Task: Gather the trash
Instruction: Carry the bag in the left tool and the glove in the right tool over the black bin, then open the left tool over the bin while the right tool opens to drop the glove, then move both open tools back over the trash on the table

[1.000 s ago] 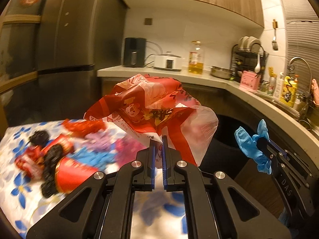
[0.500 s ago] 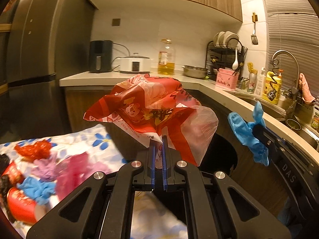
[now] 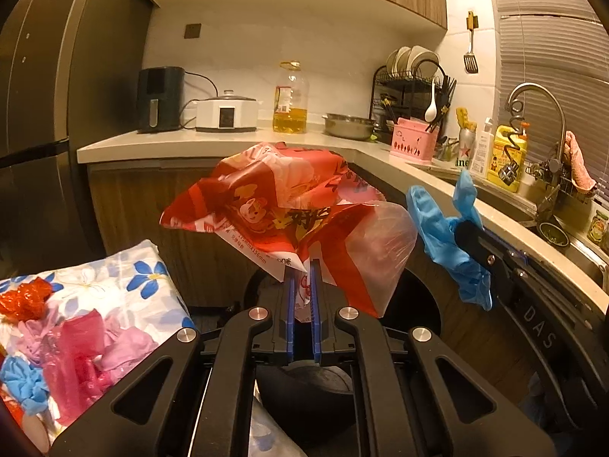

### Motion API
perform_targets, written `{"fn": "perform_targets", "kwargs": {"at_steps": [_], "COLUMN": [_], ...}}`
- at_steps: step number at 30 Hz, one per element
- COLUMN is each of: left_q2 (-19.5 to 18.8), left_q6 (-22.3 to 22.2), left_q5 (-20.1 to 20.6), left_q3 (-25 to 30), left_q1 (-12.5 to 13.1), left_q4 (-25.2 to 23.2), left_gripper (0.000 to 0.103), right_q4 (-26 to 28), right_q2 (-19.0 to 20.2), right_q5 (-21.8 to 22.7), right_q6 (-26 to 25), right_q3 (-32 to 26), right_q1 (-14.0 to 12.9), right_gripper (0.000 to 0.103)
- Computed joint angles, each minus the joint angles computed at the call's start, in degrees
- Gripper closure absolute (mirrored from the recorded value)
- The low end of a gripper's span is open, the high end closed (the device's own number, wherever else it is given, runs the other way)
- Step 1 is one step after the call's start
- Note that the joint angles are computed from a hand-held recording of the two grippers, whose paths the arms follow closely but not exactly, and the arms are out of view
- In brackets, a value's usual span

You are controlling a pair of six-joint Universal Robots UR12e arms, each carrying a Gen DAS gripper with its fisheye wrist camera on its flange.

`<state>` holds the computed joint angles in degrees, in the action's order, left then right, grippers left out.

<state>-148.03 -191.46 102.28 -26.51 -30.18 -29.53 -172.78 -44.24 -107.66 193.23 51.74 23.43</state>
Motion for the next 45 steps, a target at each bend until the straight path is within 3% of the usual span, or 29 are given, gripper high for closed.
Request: {"fn": "perform_targets", "kwargs": {"at_steps": [4, 9, 10, 12, 24, 35, 37, 45], "left_q2": [-0.6, -0.9, -0.9, -0.5, 4.1, 8.9, 10.0, 13.8], "left_q6": [-0.4, -0.6, -0.8, -1.4, -2.5, -1.1, -1.1, -2.8], "left_q5": [-1.0, -0.8, -0.5, 0.0, 7.2, 13.3, 13.7, 15.5], "left_q3": [0.8, 1.2, 1.1, 0.3, -8.8, -17.7, -19.8, -26.4], "left_q1": [0.2, 0.3, 0.3, 0.3, -0.1, -0.9, -1.0, -1.4], "left_q4": [-0.8, -1.5, -1.7, -1.3, 3.6, 9.1, 10.5, 13.0], "left_gripper": [0.091, 0.075, 0.073, 0.056, 0.025, 0.012, 0.008, 0.006], "right_q4": [0.8, 2.1, 2.4, 2.7, 2.3, 1.5, 1.0, -0.6], "right_q2": [0.4, 0.5, 0.5, 0.6, -0.8, -2.9, -3.5, -5.6], "right_q5": [0.6, 1.5, 1.3, 1.3, -0.8, -4.4, -5.3, -7.8], "right_q6": [-0.2, 0.9, 1.0, 1.2, 2.0, 1.6, 1.6, 2.7], "right_q3": [-0.7, -0.9, -0.9, -1.0, 1.9, 5.5, 6.4, 10.2], "right_q1": [-0.2, -0.6, -0.7, -0.8, -0.1, 1.6, 2.0, 3.2], "right_gripper": [0.097, 0.090, 0.086, 0.079, 0.045, 0.018, 0.015, 0.010]}}
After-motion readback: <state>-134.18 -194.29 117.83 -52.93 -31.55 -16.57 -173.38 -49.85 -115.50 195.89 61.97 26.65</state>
